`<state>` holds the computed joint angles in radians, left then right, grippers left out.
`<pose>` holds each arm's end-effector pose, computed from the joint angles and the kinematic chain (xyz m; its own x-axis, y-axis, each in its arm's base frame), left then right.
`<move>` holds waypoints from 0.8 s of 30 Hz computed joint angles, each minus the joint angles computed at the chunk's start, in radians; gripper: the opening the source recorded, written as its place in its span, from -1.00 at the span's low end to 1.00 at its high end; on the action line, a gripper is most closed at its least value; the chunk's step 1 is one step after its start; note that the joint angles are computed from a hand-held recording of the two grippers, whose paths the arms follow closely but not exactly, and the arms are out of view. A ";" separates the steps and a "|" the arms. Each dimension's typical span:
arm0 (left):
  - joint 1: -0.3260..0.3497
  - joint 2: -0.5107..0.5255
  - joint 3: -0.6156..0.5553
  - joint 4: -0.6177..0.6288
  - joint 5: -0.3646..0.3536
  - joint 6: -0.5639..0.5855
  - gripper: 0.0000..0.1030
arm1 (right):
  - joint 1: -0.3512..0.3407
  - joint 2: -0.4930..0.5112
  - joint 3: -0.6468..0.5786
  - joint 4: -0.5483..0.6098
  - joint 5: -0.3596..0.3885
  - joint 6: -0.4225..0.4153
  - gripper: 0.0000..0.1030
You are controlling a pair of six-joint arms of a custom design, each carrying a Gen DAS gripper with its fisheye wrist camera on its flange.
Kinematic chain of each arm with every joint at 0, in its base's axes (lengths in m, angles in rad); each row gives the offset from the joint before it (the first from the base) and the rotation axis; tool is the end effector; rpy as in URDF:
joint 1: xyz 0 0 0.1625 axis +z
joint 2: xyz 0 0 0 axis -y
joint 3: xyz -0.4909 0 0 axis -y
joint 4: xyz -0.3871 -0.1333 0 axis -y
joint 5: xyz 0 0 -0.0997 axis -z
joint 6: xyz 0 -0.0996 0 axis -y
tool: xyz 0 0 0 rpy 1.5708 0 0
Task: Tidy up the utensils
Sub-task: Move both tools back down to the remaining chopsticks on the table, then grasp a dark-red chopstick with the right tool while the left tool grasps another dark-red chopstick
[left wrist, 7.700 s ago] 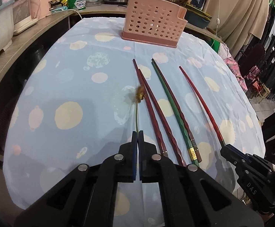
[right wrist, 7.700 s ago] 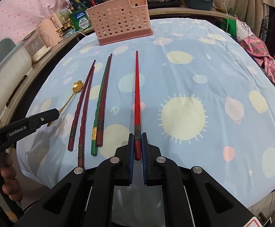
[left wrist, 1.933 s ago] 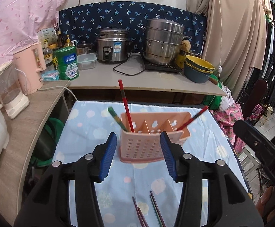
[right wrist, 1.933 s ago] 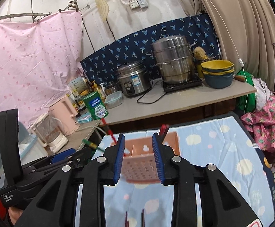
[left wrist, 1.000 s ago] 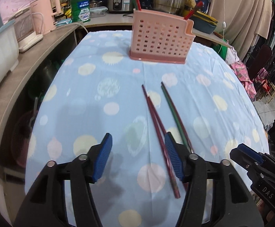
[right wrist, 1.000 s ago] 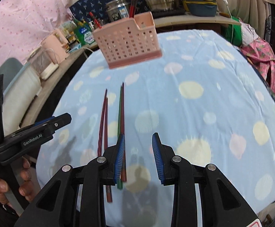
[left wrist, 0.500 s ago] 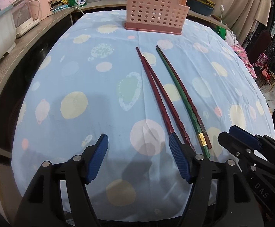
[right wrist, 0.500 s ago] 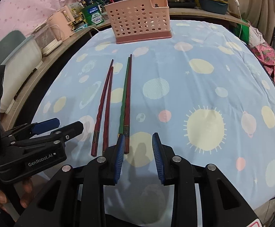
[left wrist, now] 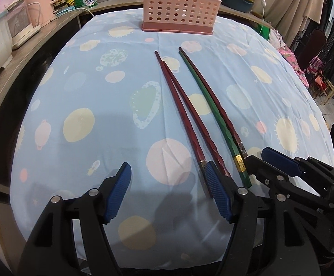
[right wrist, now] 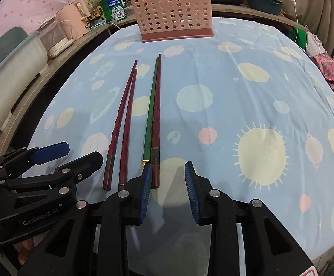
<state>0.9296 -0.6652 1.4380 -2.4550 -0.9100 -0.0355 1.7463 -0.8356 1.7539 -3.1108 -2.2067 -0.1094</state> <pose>-0.3055 -0.7343 0.1282 -0.6942 0.3890 -0.6056 0.5702 0.8107 -0.1328 0.1938 -0.6684 0.2120 -0.8320 0.1115 0.5435 -0.2342 0.8175 -0.5262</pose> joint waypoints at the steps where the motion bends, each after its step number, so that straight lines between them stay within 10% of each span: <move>1: 0.000 0.001 -0.001 0.001 0.000 -0.001 0.23 | 0.000 0.000 0.000 0.001 0.001 0.001 -0.42; 24: 0.000 0.015 0.003 0.011 -0.010 0.022 0.28 | -0.004 -0.008 0.011 -0.031 -0.024 0.003 -0.45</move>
